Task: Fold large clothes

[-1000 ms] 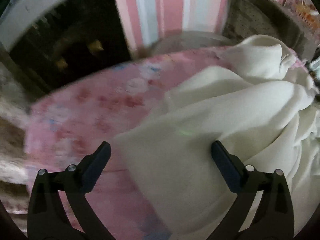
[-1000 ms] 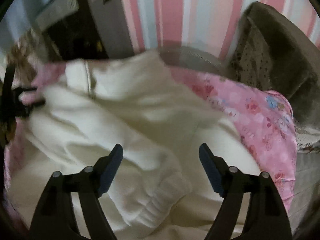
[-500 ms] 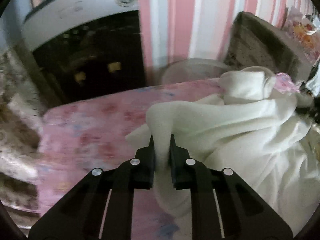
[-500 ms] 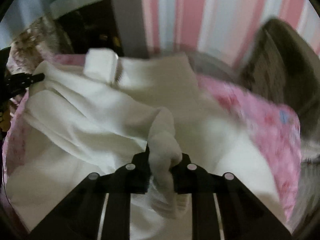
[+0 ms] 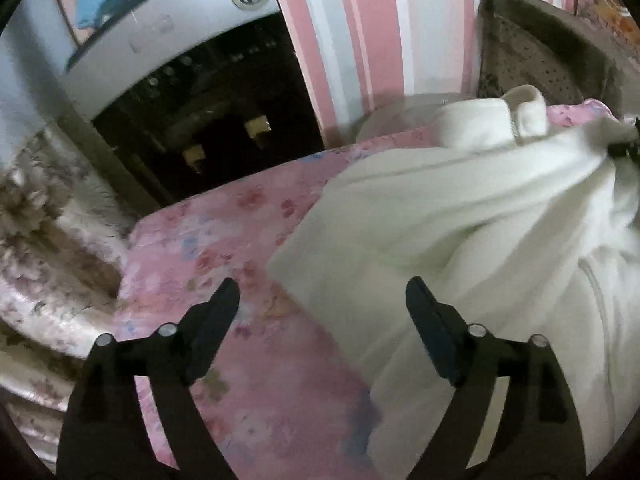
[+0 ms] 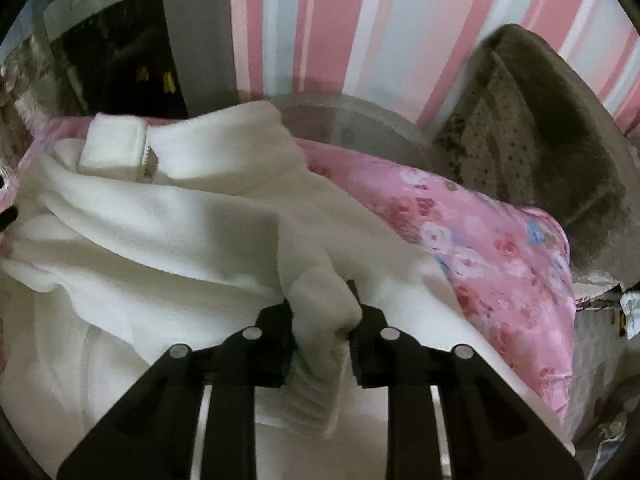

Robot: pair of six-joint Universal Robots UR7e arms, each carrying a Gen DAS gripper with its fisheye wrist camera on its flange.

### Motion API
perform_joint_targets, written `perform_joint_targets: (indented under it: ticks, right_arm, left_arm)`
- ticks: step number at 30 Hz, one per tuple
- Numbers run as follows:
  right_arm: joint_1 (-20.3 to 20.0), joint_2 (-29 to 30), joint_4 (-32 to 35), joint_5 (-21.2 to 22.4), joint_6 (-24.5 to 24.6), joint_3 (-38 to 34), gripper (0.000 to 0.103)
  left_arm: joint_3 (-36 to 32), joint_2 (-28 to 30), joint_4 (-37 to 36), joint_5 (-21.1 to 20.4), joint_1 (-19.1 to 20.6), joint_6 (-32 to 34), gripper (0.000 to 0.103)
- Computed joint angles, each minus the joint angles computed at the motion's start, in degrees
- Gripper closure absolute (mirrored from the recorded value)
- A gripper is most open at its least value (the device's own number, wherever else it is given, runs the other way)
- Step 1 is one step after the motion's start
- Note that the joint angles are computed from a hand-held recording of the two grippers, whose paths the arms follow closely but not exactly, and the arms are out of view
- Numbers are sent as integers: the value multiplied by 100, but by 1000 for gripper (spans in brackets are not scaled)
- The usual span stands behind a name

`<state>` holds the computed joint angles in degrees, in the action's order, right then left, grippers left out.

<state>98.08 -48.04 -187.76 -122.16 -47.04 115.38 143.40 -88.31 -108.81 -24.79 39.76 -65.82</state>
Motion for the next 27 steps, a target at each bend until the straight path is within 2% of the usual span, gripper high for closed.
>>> perform_joint_targets:
  ticks: [1,3,5,6,7,9,11,12,13,14,15,17,18,21,23,25,27]
  right_arm:
    - [-5,-7,-317,-20,-187,81,82]
    - [15,-83,-794,-131,-382,259,82]
    - [-34,-93,-677,-277,-299,218,80]
    - [-100,-113,-259,-288,-175,144,68]
    - [-176,-170,-10,-186,-69,145,50]
    - [-286,-440,-41,174,38,361,39]
    - [-450,-1008,120,772,114,749,36]
    - [-522,-1289,89,977,77,964,30]
    - [-568,-1412,2,1050,35,1074,24]
    - [-634,-1591,-158,1117,-38,1265,24]
    - [-724,-1743,-217,1190,-104,1405,23]
    - [-913,-2099,-143,1376,-192,1726,23]
    - [-999,-2169,-119,1432,-274,1805,23]
    - [-1128,-2217,-384,1347,-589,2106,23]
    - [-1210,-2359,-251,1438,-738,2237,23]
    - [-1255,-2365,-91,1380,-767,2270,23]
    - [-1233,-1962,-558,998,-941,2226,24]
  left_arm:
    - [68,-229,449,-135,-214,-392,16]
    - [254,-624,846,-383,-547,-795,13]
    - [517,-940,831,-739,-816,-949,11]
    - [613,-979,572,-886,-812,-783,11]
    - [694,-902,406,-1027,-847,-755,11]
    - [748,-612,276,-1139,-914,-853,11]
    - [849,-329,-219,-1301,-899,-727,12]
    - [901,-230,-502,-1374,-867,-611,13]
    - [943,-60,-844,-1453,-824,-454,21]
    - [966,93,-1080,-1515,-792,-350,27]
    - [959,282,-1357,-1582,-715,-221,45]
    - [1007,432,-1717,-1630,-687,-168,65]
    - [1002,481,-1695,-1589,-717,-240,82]
    - [825,487,-739,-1414,-847,-976,88]
    - [832,60,-10,-1379,-1035,-1339,88]
    - [880,-424,316,-1459,-1084,-1326,88]
    - [850,-305,304,-1470,-1052,-1281,84]
